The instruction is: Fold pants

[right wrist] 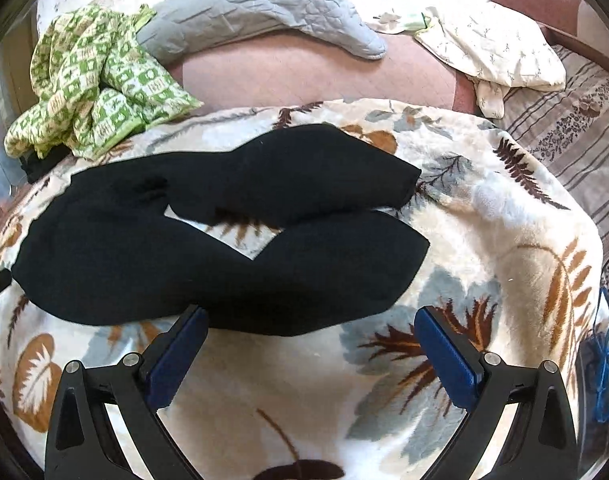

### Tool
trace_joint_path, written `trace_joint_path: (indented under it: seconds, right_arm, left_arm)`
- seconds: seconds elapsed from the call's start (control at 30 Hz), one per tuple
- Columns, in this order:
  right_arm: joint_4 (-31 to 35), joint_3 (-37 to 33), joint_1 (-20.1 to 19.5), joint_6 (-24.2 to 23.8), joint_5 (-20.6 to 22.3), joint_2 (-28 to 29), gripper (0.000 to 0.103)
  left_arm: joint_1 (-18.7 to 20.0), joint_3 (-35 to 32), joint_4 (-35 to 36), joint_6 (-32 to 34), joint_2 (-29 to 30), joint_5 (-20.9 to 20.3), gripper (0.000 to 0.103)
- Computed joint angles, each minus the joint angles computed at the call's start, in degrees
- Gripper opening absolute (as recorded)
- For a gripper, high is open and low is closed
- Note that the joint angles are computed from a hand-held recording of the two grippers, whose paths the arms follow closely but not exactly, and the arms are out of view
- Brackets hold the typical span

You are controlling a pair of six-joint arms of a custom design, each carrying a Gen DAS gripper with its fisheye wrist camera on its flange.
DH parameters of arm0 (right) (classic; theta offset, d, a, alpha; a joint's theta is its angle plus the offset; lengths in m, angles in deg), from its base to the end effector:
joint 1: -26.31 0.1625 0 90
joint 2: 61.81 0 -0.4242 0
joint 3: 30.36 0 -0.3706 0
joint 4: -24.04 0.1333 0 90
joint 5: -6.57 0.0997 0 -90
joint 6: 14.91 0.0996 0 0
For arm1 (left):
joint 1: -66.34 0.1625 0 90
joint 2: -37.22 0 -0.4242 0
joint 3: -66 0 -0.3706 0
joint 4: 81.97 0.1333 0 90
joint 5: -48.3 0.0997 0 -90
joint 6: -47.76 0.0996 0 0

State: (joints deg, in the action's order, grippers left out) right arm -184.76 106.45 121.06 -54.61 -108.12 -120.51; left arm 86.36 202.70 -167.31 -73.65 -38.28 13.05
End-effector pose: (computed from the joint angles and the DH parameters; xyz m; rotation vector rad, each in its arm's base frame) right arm 0.1271 -0.4223 0.1587 0.7395 -2.3332 0.7025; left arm -0.1831 -0.2952 0.1339 -0.2437 1.9355 -1.0718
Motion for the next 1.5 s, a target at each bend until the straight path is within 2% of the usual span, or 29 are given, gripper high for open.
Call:
trace_joint_path:
  seconds: [0.07,0.23,0.57,0.97,1.37,1.5]
  right_arm:
    - [2.19,-0.17,-0.23,1.49,0.55,-0.75,0.102]
    - [-2.09,0.47,-0.23,-0.42,1.53,1.27,0.102]
    - [-1.48,-0.72,-0.20,0.83,2.26,1.81,0.102]
    - [1.90,-2.21,-0.90,2.54,2.37,1.36,0.102]
    - [2.63,-2.70,-0.80,3.04,2.42,1.58,0.102]
    - [2.61,-2.80,-1.35,3.03,2.97,1.08,0.102]
  left_arm:
    - [-0.13,-0.04,-0.68,0.44,-0.21,0.47,0.103]
    - [1.07,-1.59,-0.54,2.06,1.26,0.64,0.103]
    - [2.89,-1.61,-5.52,6.23,1.97,2.24,0.103]
    - [4.82,-1.35,-9.33,8.78,2.32,3.17,0.103]
    - [5.35,-1.13,-10.45,10.04,1.69,3.31,0.103]
    - [4.83,0.52,-11.46,9.98,-0.70,2.79,0.103]
